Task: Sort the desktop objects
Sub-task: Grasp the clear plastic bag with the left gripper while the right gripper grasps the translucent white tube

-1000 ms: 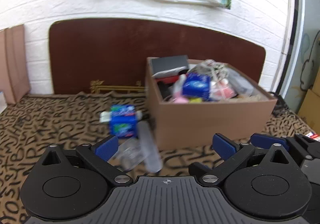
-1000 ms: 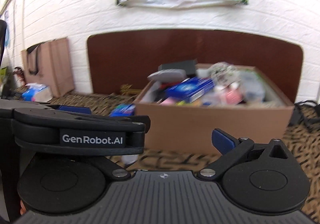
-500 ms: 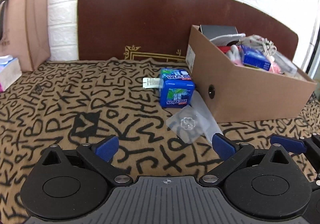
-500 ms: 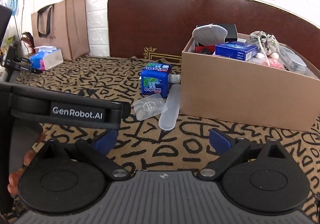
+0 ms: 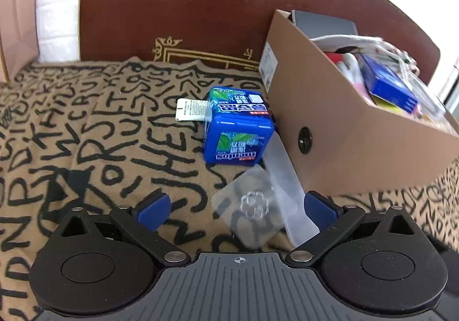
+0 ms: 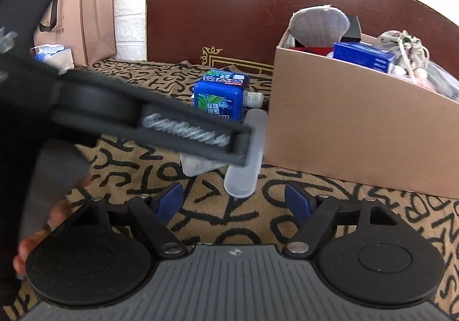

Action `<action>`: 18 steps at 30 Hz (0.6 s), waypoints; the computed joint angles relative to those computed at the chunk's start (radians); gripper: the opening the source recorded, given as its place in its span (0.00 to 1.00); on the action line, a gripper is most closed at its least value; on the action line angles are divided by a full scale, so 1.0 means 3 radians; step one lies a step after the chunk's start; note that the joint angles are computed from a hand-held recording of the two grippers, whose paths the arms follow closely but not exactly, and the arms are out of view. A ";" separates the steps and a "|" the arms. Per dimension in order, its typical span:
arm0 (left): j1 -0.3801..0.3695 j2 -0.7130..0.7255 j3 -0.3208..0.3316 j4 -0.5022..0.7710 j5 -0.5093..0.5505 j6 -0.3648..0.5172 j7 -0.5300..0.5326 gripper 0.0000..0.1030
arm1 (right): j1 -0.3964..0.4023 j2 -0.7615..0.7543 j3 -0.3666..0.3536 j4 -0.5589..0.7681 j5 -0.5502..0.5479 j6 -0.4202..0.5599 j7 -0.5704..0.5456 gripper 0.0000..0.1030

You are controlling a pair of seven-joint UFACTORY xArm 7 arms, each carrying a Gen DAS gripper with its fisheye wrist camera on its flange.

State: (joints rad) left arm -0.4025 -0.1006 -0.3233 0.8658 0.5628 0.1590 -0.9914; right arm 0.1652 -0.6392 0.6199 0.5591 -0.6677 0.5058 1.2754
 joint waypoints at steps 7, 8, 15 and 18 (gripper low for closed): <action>-0.0101 0.0241 0.0083 0.0221 0.0419 0.0110 -0.0121 0.99 | -0.0120 0.0121 -0.0032 -0.0003 -0.0091 -0.0153 0.0160 0.72; -0.0120 0.0244 0.0104 0.0224 0.0489 0.0115 -0.0168 0.96 | -0.0111 0.0116 -0.0057 -0.0021 -0.0092 -0.0194 0.0159 0.66; -0.0174 0.0201 0.0183 0.0244 0.0527 0.0247 -0.0204 0.62 | -0.0040 -0.0015 -0.0085 -0.0114 0.0042 -0.0257 0.0107 0.30; -0.0159 0.0112 0.0196 0.0151 0.0375 0.0218 -0.0048 0.48 | 0.0010 -0.0087 -0.0098 -0.0170 0.0125 -0.0253 0.0058 0.30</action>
